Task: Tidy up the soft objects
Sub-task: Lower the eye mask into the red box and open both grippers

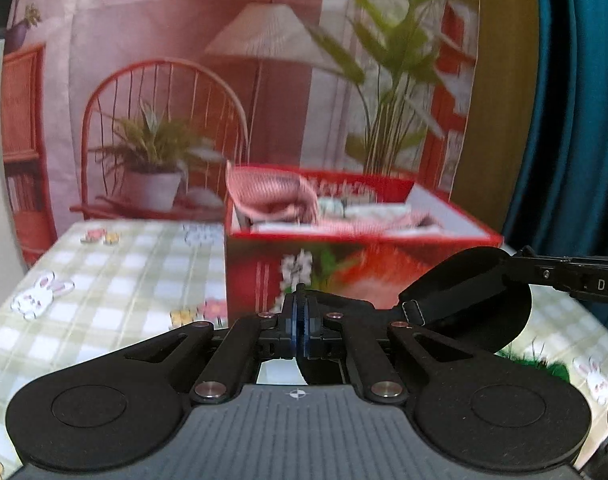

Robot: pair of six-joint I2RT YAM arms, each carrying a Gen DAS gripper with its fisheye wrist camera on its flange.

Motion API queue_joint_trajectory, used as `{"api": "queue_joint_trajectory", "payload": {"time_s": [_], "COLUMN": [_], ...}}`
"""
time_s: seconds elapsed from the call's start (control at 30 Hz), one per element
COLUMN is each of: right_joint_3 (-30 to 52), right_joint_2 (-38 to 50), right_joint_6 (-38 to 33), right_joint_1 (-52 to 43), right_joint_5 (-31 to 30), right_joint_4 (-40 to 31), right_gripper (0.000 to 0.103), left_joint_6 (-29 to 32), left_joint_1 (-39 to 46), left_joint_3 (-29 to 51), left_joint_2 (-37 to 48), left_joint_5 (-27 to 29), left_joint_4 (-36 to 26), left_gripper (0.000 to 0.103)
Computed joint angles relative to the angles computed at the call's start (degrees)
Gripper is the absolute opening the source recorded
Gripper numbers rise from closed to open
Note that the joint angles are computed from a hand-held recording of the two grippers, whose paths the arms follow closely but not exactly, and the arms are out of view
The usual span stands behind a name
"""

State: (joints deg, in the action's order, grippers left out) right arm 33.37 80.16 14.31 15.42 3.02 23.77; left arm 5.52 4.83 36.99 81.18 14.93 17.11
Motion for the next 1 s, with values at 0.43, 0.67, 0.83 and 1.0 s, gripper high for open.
{"api": "queue_joint_trajectory", "payload": {"time_s": [0.43,0.67,0.83,1.0], "right_joint_3": [9.76,21.04,30.99,40.53], "right_joint_2": [0.95,11.36,20.59,29.29], "right_joint_6": [-4.28,-8.16,-10.02,-12.18], "right_joint_1": [-4.25,-6.34,-7.2,-7.43], "right_joint_5": [-2.31,-1.13,0.79,1.17], "right_joint_4": [-0.22,1.02,-0.59,-7.28], "right_gripper": [0.006,0.006,0.006,0.006], "left_joint_6": [2.21,7.61,9.81,10.45], "left_joint_1": [-4.72,-9.64,-11.61,-11.49], "left_joint_3": [14.25,25.86,36.07,47.48], "left_joint_2": [3.64,13.73,22.71,31.13], "left_joint_5": [-4.78,-12.5,-16.57,-15.98], "left_joint_4": [1.38,3.2,0.09,-13.85], "left_gripper": [0.004,0.004,0.004,0.004]}}
